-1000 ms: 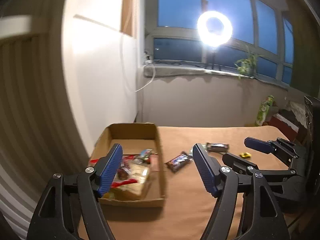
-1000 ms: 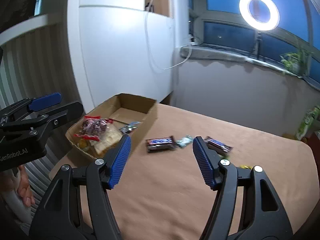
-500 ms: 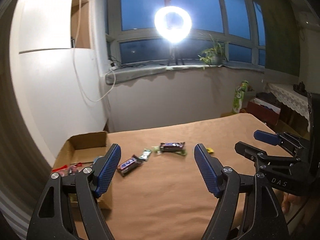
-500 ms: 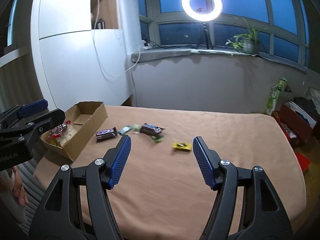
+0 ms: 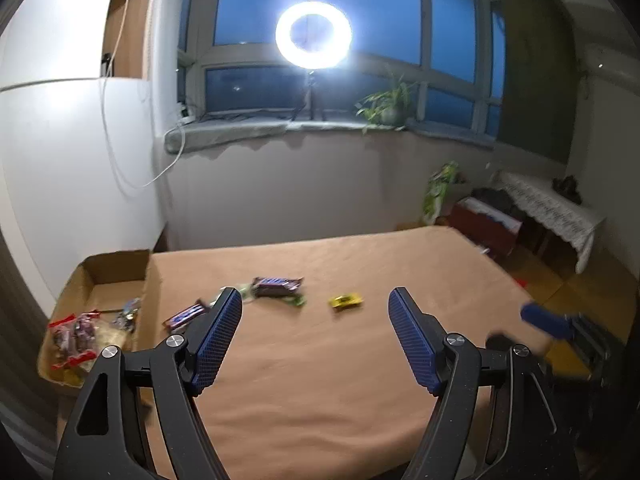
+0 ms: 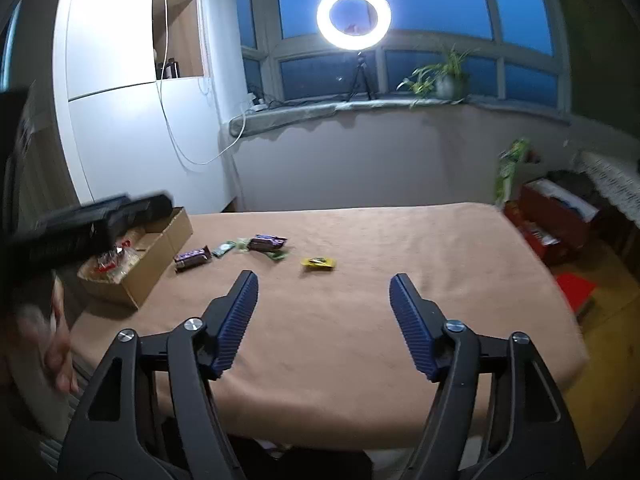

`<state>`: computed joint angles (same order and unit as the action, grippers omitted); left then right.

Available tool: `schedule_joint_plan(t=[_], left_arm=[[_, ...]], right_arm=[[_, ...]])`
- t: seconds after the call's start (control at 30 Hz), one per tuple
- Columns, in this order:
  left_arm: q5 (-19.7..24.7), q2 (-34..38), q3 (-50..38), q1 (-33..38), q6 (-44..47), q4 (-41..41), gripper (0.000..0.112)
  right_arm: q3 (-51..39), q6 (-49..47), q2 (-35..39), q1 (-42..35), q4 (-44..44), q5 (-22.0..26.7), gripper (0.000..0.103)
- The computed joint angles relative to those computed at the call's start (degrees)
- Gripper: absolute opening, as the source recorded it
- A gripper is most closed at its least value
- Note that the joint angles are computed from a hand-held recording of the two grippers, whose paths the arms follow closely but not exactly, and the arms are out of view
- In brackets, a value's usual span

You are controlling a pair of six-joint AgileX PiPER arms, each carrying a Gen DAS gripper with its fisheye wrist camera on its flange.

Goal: Organize snacks

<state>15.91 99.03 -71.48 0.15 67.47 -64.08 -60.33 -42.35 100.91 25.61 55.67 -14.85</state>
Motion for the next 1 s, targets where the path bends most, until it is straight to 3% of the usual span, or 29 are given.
schedule_joint_plan(t=[0.13,0.27,0.47,1.0], left_arm=[[1.1,-2.1,2.0,-1.3,2.7,-5.0,0.077],[0.6,-1.5,2.6,-1.9,-3.2,0.1,0.077],[-1.7,-0.7,4.4,-1.4,-13.4,9.8,0.077],[-2.6,-0.2,4.9,-1.2,-14.4,11.3,0.077]], right_arm=[[8.3,1.5,-7.2,1.4,-0.4,-4.5,0.074],[14.0,6.1,-11.9,1.3,-3.8,-7.3,0.078],[15.7,10.6,-13.4,0.8,-8.4,-6.9,0.078],[13.9,11.4,-11.1,0.6,-9.5,-5.2,0.079]])
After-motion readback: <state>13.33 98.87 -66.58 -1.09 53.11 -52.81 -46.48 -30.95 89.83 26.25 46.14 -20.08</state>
